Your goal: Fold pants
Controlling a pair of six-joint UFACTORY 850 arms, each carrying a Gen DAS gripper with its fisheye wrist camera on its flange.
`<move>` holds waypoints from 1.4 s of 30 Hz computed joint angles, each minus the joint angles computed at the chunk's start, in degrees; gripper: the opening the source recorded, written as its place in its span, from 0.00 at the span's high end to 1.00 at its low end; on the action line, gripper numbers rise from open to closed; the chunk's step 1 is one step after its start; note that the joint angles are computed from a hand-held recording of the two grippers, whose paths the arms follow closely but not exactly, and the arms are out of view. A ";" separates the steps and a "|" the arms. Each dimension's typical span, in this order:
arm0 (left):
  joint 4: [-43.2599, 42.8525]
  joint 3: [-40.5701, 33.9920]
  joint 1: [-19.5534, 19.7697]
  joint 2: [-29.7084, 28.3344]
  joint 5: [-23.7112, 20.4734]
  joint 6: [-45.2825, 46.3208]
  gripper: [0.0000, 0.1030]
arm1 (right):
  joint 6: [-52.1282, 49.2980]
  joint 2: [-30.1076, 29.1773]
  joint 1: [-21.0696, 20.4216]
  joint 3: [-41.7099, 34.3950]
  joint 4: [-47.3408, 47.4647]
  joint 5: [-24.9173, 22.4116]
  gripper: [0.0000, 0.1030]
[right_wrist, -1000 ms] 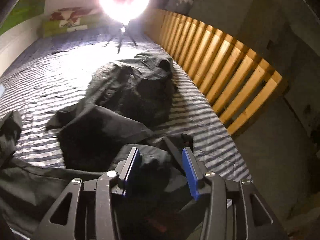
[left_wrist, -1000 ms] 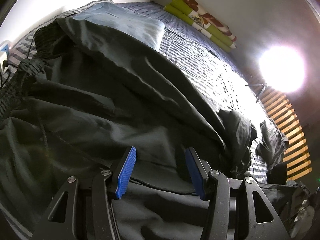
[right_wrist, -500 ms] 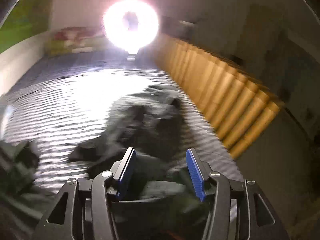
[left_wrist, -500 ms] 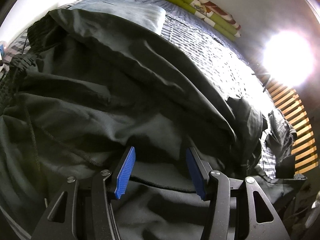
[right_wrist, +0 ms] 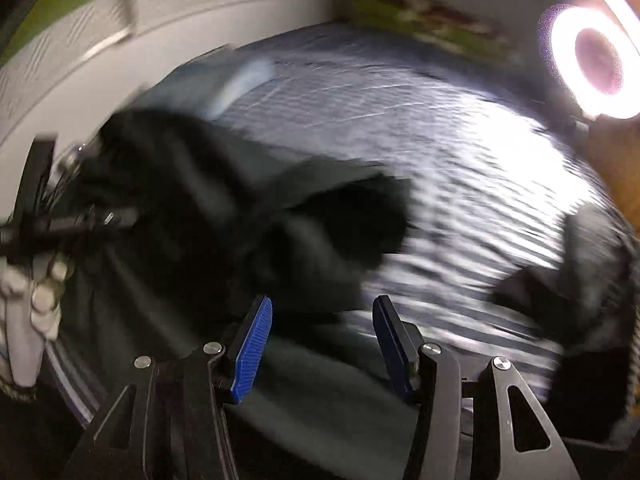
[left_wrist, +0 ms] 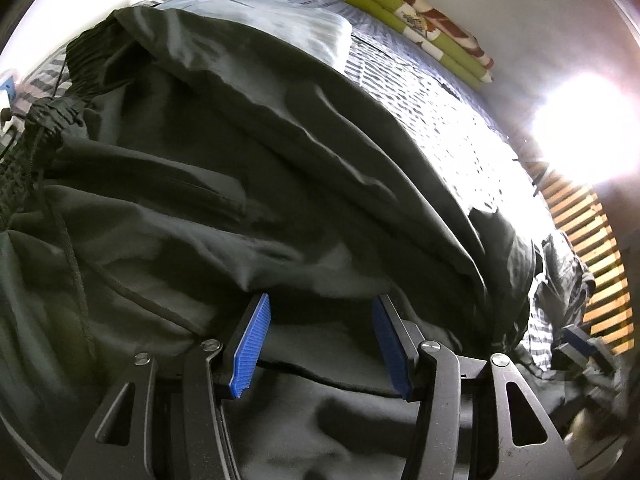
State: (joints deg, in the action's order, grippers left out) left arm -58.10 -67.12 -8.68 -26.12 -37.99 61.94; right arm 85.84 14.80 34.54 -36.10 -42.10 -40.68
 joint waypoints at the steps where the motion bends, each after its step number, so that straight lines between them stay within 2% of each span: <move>1: -0.18 -0.19 0.10 -0.15 -0.16 -0.05 0.45 | -0.47 -2.26 -0.13 -0.77 -0.21 2.20 0.53; 3: -0.31 -0.59 0.22 -0.46 -0.29 -0.26 0.45 | -2.61 -6.32 -0.37 -2.52 0.14 4.84 0.51; 6: -0.24 -1.17 0.37 -0.89 -0.58 -0.91 0.45 | -4.74 -11.17 0.09 -4.93 -1.10 5.69 0.50; 10: -0.37 -1.39 0.24 -1.05 -0.58 -1.07 0.45 | -8.48 -15.33 0.28 -6.94 -1.90 2.92 0.48; 12: -0.40 -1.42 -0.14 -1.16 -0.24 -1.26 0.45 | -7.13 -15.24 -0.21 -6.33 -3.47 1.90 0.50; 13: -0.31 -1.46 -0.19 -1.18 -0.15 -1.36 0.45 | -7.35 -14.23 -1.28 -5.63 -2.35 2.11 0.60; 14: -0.32 -1.47 -0.25 -1.17 -0.05 -1.40 0.45 | -7.48 -12.44 -2.72 -4.47 -0.73 3.68 0.76; 16: -0.55 -1.48 -0.41 -1.12 -0.01 -1.08 0.45 | -8.77 -6.70 -6.64 -0.93 4.60 8.95 0.92; 17: -0.62 -1.45 -0.48 -1.09 0.10 -0.98 0.45 | -7.65 -3.10 -7.98 0.95 5.43 9.73 0.92; 19: -0.82 -1.39 -0.74 -1.10 0.36 -0.84 0.45 | -5.98 2.51 -9.23 3.31 4.80 8.41 0.92; 22: -0.39 -1.37 -1.30 -1.19 0.99 -1.31 0.45 | -3.47 11.34 -10.08 6.21 2.88 2.49 0.92; 26: -0.45 -0.96 -2.30 -0.98 2.09 -0.81 0.45 | -5.68 22.42 -16.22 8.56 5.39 -2.21 0.92; 29: -0.40 -0.83 -3.00 -0.99 2.70 -0.78 0.45 | -4.23 28.86 -18.77 9.28 4.50 -6.92 0.92; 32: -0.47 -0.70 -3.46 -0.95 3.17 -0.73 0.45 | -5.52 32.36 -22.35 9.42 3.81 -10.73 0.92; 33: -0.46 -0.67 -3.57 -0.95 3.26 -0.60 0.45 | -4.35 31.81 -22.76 9.17 2.77 -11.56 0.93; 37: -0.25 -0.67 -3.81 -0.99 3.54 -0.86 0.45 | -4.70 36.03 -24.70 9.29 0.36 -19.28 0.93; 39: -0.08 -1.05 -3.98 -1.31 3.57 -1.09 0.44 | -4.00 38.02 -23.94 9.07 -2.38 -24.70 0.93; 42: 0.26 -1.45 -4.47 -1.50 4.09 -1.34 0.43 | -7.43 40.79 -28.74 9.06 -2.94 -26.16 0.93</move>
State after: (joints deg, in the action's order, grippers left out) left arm -57.84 -68.57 -13.14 -27.62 -33.89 60.60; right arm 78.42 55.58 5.80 -27.05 -45.04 -66.84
